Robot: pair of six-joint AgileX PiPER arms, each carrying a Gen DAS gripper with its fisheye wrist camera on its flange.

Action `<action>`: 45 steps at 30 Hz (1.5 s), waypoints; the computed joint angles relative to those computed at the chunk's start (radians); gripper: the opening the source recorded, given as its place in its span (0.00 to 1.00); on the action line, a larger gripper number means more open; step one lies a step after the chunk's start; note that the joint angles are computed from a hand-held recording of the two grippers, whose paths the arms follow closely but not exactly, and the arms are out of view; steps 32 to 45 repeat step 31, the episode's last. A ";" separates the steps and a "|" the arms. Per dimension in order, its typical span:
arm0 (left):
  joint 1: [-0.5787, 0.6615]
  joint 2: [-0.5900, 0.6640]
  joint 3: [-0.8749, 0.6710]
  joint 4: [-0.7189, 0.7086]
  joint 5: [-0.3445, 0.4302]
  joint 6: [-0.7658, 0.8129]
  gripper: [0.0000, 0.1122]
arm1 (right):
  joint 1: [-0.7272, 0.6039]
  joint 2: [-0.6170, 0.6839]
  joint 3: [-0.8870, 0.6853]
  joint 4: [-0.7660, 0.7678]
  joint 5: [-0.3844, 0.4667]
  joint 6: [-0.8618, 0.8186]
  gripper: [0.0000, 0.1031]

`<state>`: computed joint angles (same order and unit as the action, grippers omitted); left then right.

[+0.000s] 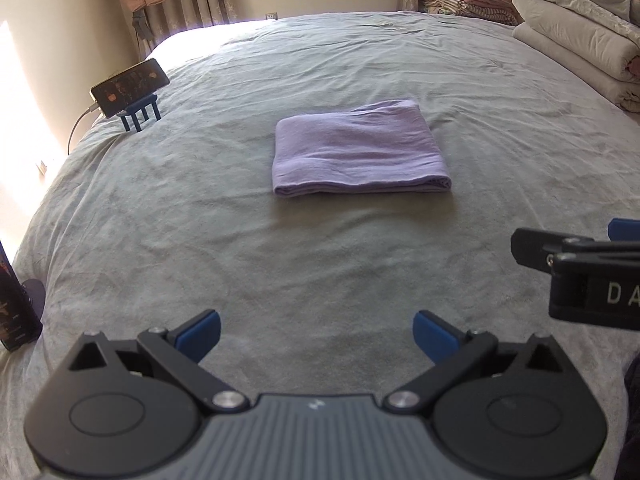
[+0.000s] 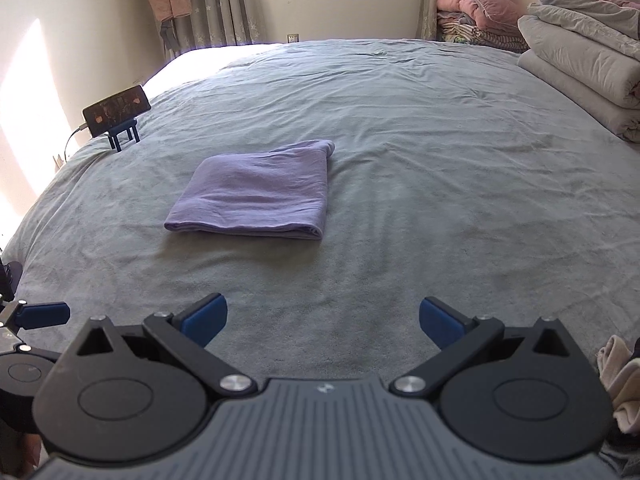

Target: Fold clothes

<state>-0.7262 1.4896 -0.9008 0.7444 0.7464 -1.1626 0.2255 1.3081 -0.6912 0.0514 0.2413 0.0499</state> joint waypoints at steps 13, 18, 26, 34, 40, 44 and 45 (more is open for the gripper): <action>-0.229 -0.173 0.133 0.038 0.185 -0.190 0.91 | 0.150 -0.234 0.126 -0.390 0.122 0.410 1.00; -0.290 -0.218 0.163 0.026 0.233 -0.222 0.91 | 0.220 -0.303 0.180 -0.476 0.168 0.517 1.00; -0.352 -0.263 0.186 0.018 0.291 -0.253 0.91 | 0.275 -0.358 0.198 -0.497 0.217 0.569 1.00; -0.373 -0.275 0.191 0.018 0.308 -0.263 0.91 | 0.293 -0.371 0.200 -0.505 0.228 0.587 1.00; -0.373 -0.275 0.191 0.018 0.308 -0.263 0.91 | 0.293 -0.371 0.200 -0.505 0.228 0.587 1.00; -0.373 -0.275 0.191 0.018 0.308 -0.263 0.91 | 0.293 -0.371 0.200 -0.505 0.228 0.587 1.00; -0.373 -0.275 0.191 0.018 0.308 -0.263 0.91 | 0.293 -0.371 0.200 -0.505 0.228 0.587 1.00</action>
